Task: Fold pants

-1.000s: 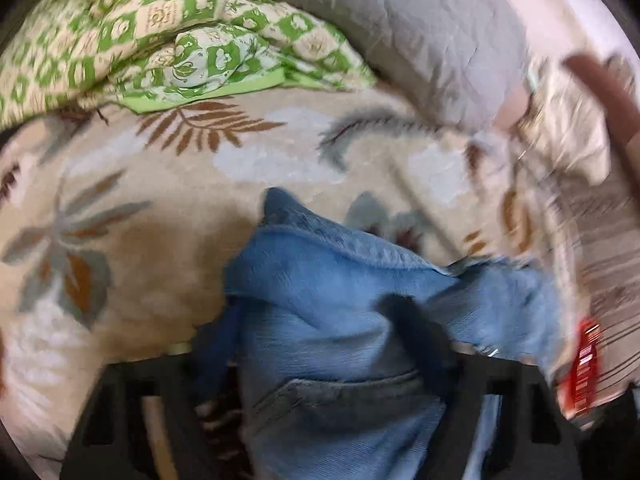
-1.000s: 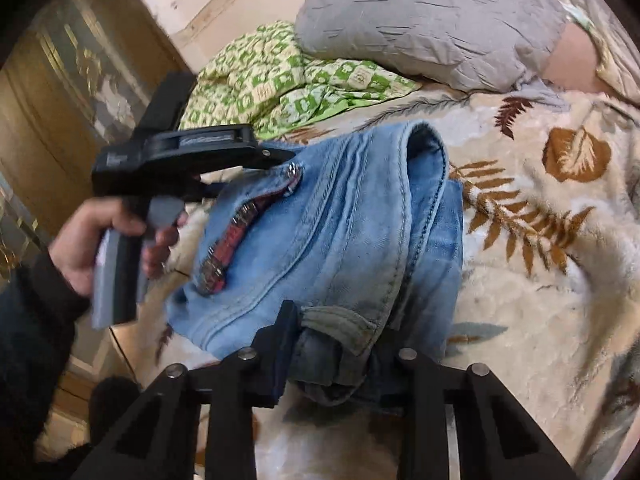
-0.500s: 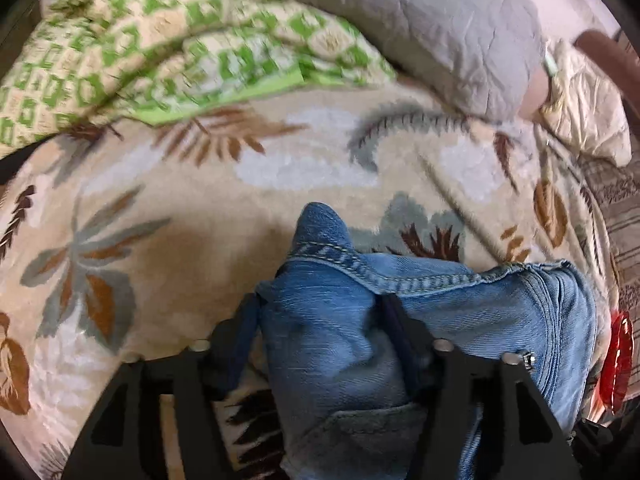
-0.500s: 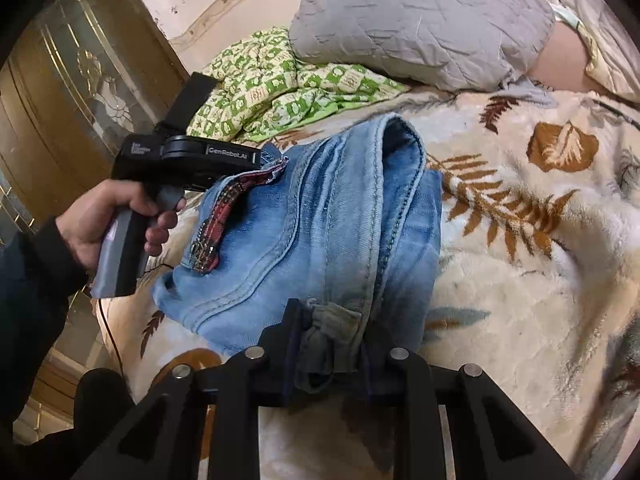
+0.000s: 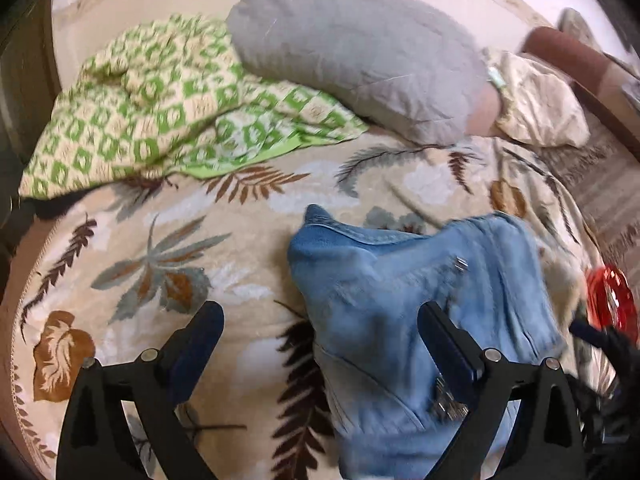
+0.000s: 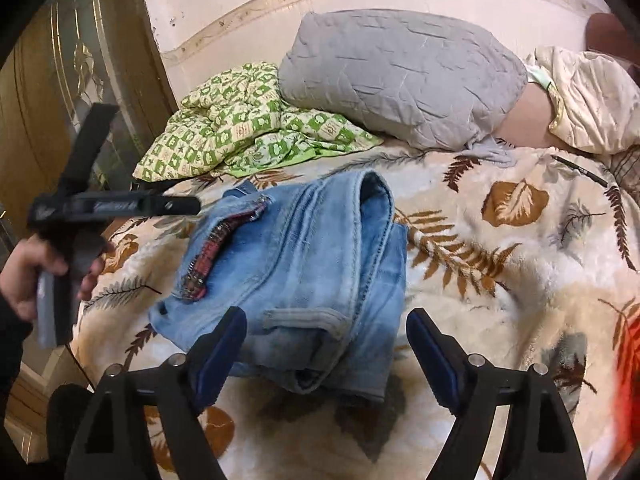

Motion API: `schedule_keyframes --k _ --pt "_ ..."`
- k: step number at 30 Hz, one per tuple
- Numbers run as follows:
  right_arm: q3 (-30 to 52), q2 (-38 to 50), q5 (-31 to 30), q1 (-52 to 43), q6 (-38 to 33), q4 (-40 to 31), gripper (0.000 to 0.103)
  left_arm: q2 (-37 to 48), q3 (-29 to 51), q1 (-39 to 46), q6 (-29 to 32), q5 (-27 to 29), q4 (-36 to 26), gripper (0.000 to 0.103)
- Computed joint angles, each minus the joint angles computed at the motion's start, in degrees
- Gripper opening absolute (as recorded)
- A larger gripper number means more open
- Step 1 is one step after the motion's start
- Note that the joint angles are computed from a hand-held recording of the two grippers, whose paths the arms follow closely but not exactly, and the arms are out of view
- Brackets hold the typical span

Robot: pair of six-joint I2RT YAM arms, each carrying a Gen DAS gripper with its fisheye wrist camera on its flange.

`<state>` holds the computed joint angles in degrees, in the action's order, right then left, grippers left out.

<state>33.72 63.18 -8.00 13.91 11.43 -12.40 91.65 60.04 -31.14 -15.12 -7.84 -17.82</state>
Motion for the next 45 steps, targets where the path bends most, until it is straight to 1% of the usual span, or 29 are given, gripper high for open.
schedule_keyframes --k 1,3,5,7,9,12,13,15,18,19,21,22,23,24,25,27,28,31,32,35,37,39,41,45 --pt "0.23 -0.33 0.64 0.58 0.32 -0.37 0.087 -1.50 -1.40 -1.19 0.23 -1.24 0.42 0.101" --pt "0.76 -1.30 3.20 2.37 0.89 -1.62 0.090 -4.17 -3.90 -4.11 0.25 -5.58 0.81 0.101" --pt "1.35 -2.75 6.26 3.93 1.57 -3.32 0.092 -8.61 -7.68 -8.23 -0.20 -11.78 2.51 0.101" --pt "2.68 -4.06 9.46 5.04 2.54 -6.14 0.094 -13.03 -10.67 -11.76 -1.78 -17.16 4.33 0.101" --pt "6.06 -5.39 12.83 5.64 3.78 -11.07 0.095 -17.46 -11.94 -14.77 -4.51 -20.87 3.81 0.102" --pt "12.26 -8.73 17.23 6.00 5.23 -19.09 0.103 -25.17 -13.00 -20.27 -9.67 -27.28 1.27 0.103" --pt "13.80 -10.29 18.67 6.28 5.34 -21.14 0.103 -27.41 -12.71 -22.87 -11.57 -30.30 -0.88 0.103" --pt "17.59 -14.07 24.02 8.82 5.94 -26.33 0.103 -31.01 -12.57 -27.07 -13.93 -34.46 -3.68 0.103" --pt "22.57 -17.89 35.76 17.67 9.02 -34.85 0.103 -36.00 -12.65 -33.01 -19.41 -38.50 -8.48 0.103" --pt "23.81 -18.56 39.80 21.47 10.95 -37.84 0.103 -36.82 -12.40 -35.59 -22.80 -40.72 -11.11 0.103" --pt "25.74 -19.09 49.39 31.78 18.33 -45.63 0.103 -36.71 -12.16 -39.63 -28.68 -44.42 -15.61 0.103" --pt "26.16 -18.86 53.50 36.69 23.29 -49.50 0.103 -35.76 -12.10 -41.40 -32.19 -45.39 -18.29 0.103" --pt "26.42 -18.04 57.28 42.11 30.17 -54.47 0.103 -34.93 -12.37 -41.95 -33.70 -45.05 -19.36 0.103" --pt "25.93 -17.20 59.41 46.90 37.54 -58.93 0.103 -33.91 -12.93 -42.36 -35.23 -44.71 -20.34 0.103" --pt "24.65 -16.95 59.46 49.87 42.70 -61.13 0.103 -31.61 -12.67 -43.05 -38.60 -45.12 -23.19 0.103" --pt "21.67 -16.92 56.61 51.08 46.82 -61.70 0.103 -26.50 -10.88 -44.41 -45.23 -46.03 -29.36 0.103" --pt "20.31 -17.00 54.26 50.99 46.97 -60.95 0.103 -25.19 -10.46 -45.06 -46.18 -46.59 -30.60 0.103" --pt "19.07 -16.83 55.21 54.26 51.99 -63.45 0.103 -23.30 -9.81 -47.05 -47.20 -47.74 -32.19 0.103" --pt "18.74 -17.46 55.55 54.25 52.07 -63.18 0.103 -23.53 -9.85 -46.76 -46.19 -46.99 -31.32 0.103" --pt "18.23 -19.29 55.05 51.84 50.19 -62.22 0.103 -24.06 -9.89 -46.42 -46.01 -46.06 -30.21 0.103" --pt "17.93 -20.21 54.32 50.29 48.87 -61.67 0.103 -25.28 -10.93 -45.72 -44.12 -45.25 -26.95 0.103" --pt "17.38 -21.30 53.31 48.28 46.67 -60.19 0.103 -25.48 -11.04 -45.32 -43.69 -44.60 -25.71 0.103" --pt "16.85 -21.97 52.37 46.15 44.33 -58.61 0.103 -24.54 -10.35 -45.01 -43.77 -44.58 -25.86 0.103" --pt "16.30 -22.54 52.17 45.96 43.78 -58.10 0.103 -21.74 -8.78 -44.79 -44.56 -44.51 -27.51 0.103"
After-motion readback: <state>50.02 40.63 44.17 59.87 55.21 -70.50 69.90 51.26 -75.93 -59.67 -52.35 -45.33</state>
